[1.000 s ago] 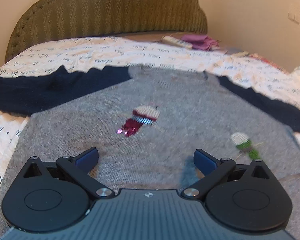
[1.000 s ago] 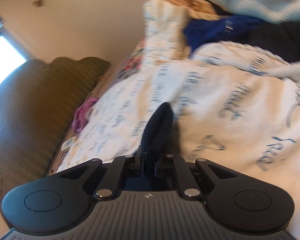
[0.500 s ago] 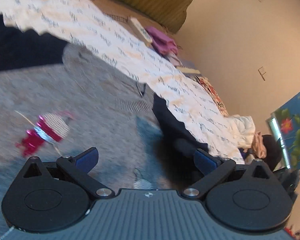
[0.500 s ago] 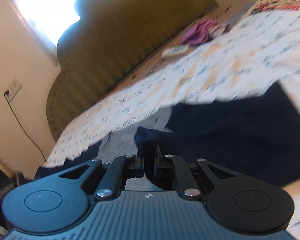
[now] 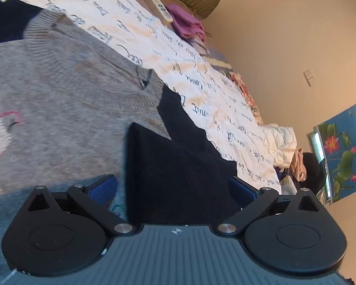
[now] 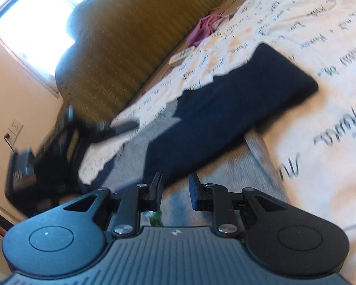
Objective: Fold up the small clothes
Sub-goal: 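Grasp a navy sleeve cuff with the left tool and fold it across the grey body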
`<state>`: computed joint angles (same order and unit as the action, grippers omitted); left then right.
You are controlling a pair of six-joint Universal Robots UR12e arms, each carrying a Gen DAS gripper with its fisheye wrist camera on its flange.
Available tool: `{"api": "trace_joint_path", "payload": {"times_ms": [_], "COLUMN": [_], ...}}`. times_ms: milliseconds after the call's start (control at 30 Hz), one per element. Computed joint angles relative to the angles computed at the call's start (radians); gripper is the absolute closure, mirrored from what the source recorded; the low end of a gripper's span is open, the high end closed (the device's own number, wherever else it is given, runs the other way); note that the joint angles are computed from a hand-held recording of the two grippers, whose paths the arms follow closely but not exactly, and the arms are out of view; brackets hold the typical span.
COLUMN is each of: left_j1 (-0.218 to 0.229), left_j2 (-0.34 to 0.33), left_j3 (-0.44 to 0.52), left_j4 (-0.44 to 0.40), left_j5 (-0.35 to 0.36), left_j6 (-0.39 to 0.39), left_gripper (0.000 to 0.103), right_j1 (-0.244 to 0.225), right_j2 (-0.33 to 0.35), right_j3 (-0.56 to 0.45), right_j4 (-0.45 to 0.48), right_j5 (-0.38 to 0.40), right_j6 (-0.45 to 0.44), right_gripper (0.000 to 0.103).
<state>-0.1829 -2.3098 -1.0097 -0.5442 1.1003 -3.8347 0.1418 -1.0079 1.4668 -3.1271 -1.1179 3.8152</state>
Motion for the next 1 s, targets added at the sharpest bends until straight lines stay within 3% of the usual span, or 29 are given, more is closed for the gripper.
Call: {"api": "trace_joint_path", "payload": {"times_ms": [67,133,200,233,300,333,733,1000], "left_j1": [-0.006,-0.014,-0.023,-0.028,-0.035,-0.036,-0.036,0.016], "left_j2": [-0.014,-0.021,-0.026,-0.026,-0.026,-0.023,0.060,0.132], "left_j3": [0.034,0.061,0.086,0.094,0.101,0.098,0.002,-0.128], "left_j4": [-0.049,-0.104,-0.174,-0.196,-0.217,-0.213,-0.098,-0.114], "left_j5": [0.011,0.033,0.080,0.110,0.152,0.164,0.358,0.453], "left_j6": [0.019,0.059,0.113,0.140,0.180,0.191,0.357,0.295], "left_gripper": [0.010,0.032,0.060,0.067,0.091,0.095,0.096,0.097], "right_j1": [0.001,-0.001,-0.005,-0.007,-0.013,-0.016,-0.004,0.005], "right_j2": [0.002,0.006,0.008,0.010,0.014,0.015,0.006,0.006], "right_j3": [0.011,0.023,0.032,0.036,0.042,0.045,0.046,0.034], "right_j4": [0.003,-0.043,-0.069,-0.087,-0.114,-0.125,-0.094,-0.069], "right_j5": [0.006,0.008,0.017,0.022,0.039,0.047,0.009,-0.013], "right_j6": [0.001,0.019,0.034,0.051,0.079,0.090,0.015,-0.015], "right_gripper": [0.081,0.081,0.081,0.081,0.081,0.081,0.081,0.081]}}
